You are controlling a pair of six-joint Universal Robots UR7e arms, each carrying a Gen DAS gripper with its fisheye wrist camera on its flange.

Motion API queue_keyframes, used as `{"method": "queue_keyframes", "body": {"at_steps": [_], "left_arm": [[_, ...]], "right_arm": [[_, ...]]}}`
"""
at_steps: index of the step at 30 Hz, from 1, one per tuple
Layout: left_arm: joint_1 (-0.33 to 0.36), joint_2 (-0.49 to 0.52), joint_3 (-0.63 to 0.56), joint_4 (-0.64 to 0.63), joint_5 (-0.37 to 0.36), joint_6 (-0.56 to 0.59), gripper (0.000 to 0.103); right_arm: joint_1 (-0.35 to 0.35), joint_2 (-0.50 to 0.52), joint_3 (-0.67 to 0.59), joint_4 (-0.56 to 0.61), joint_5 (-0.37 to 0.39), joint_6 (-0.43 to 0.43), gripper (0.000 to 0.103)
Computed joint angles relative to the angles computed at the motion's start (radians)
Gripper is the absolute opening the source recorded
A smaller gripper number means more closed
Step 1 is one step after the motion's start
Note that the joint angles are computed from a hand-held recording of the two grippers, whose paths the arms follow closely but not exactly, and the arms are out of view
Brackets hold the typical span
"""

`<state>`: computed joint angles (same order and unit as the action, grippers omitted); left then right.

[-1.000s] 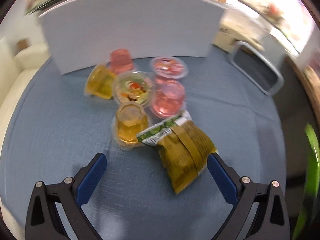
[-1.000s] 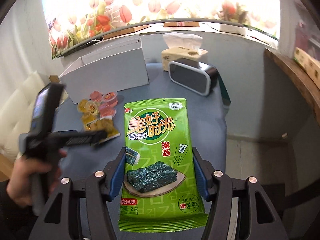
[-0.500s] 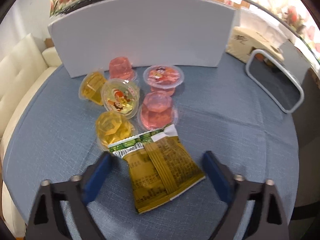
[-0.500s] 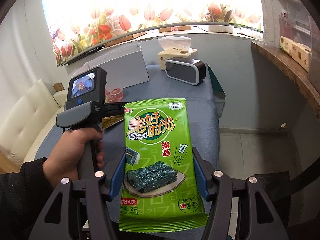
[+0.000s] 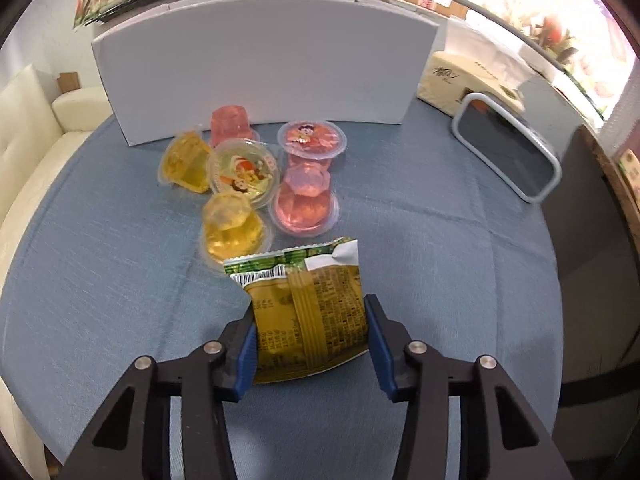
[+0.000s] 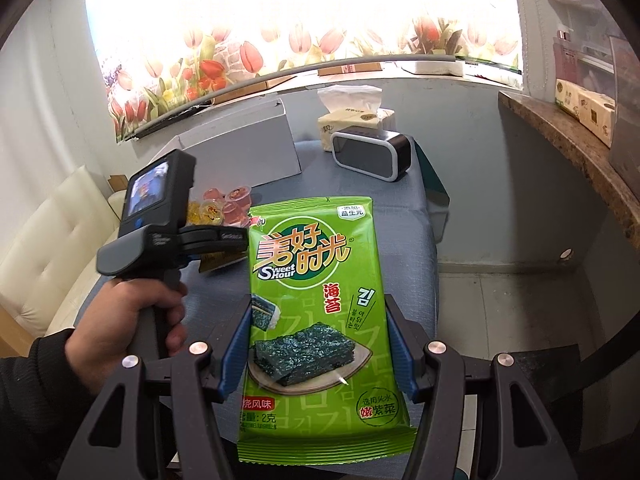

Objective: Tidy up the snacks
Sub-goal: 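Grasp the yellow-brown packet with the left tool while the right holds the seaweed packet, then carry both packets over the white box and release them inside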

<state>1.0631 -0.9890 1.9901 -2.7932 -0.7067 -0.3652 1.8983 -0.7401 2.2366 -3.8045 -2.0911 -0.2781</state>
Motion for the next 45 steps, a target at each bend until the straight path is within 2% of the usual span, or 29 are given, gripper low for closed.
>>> {"method": "queue_keyframes", "body": {"at_steps": [3, 7, 11, 16, 21, 25, 29, 32, 38, 42, 45], "left_arm": [[0.001, -0.052, 0.046, -0.057, -0.026, 0.083, 0.052], [0.007, -0.146, 0.104, -0.155, -0.07, 0.298, 0.052], [0.028, -0.277, 0.109, -0.108, -0.132, 0.394, 0.052], [0.077, -0.352, 0.022, -0.012, -0.216, 0.5, 0.052], [0.114, -0.405, -0.041, 0.005, -0.299, 0.591, 0.052], [0.138, -0.385, -0.133, 0.045, -0.334, 0.646, 0.052], [0.168, -0.318, -0.279, 0.118, -0.379, 0.669, 0.052], [0.185, -0.25, -0.39, 0.167, -0.397, 0.728, 0.052], [0.215, -0.126, -0.594, 0.268, -0.404, 0.794, 0.052], [0.231, -0.069, -0.686, 0.329, -0.402, 0.815, 0.052], [0.236, -0.039, -0.723, 0.34, -0.395, 0.836, 0.052]], "right_arm": [[0.012, 0.002, -0.016, 0.015, -0.005, 0.006, 0.065], [0.037, 0.011, -0.059, 0.051, -0.013, -0.002, 0.065], [0.064, 0.039, -0.14, 0.116, -0.026, -0.022, 0.065], [0.082, 0.089, -0.287, 0.224, 0.005, -0.033, 0.065], [0.102, 0.165, -0.477, 0.341, -0.003, -0.06, 0.065], [0.111, 0.217, -0.627, 0.436, 0.0, -0.07, 0.065], [0.122, 0.28, -0.8, 0.531, -0.008, -0.094, 0.065], [0.13, 0.341, -0.954, 0.619, -0.03, -0.11, 0.065], [0.131, 0.489, -1.281, 0.792, -0.064, -0.169, 0.065], [0.121, 0.591, -1.49, 0.909, -0.08, -0.189, 0.065], [0.112, 0.634, -1.58, 0.972, -0.061, -0.183, 0.065]]}}
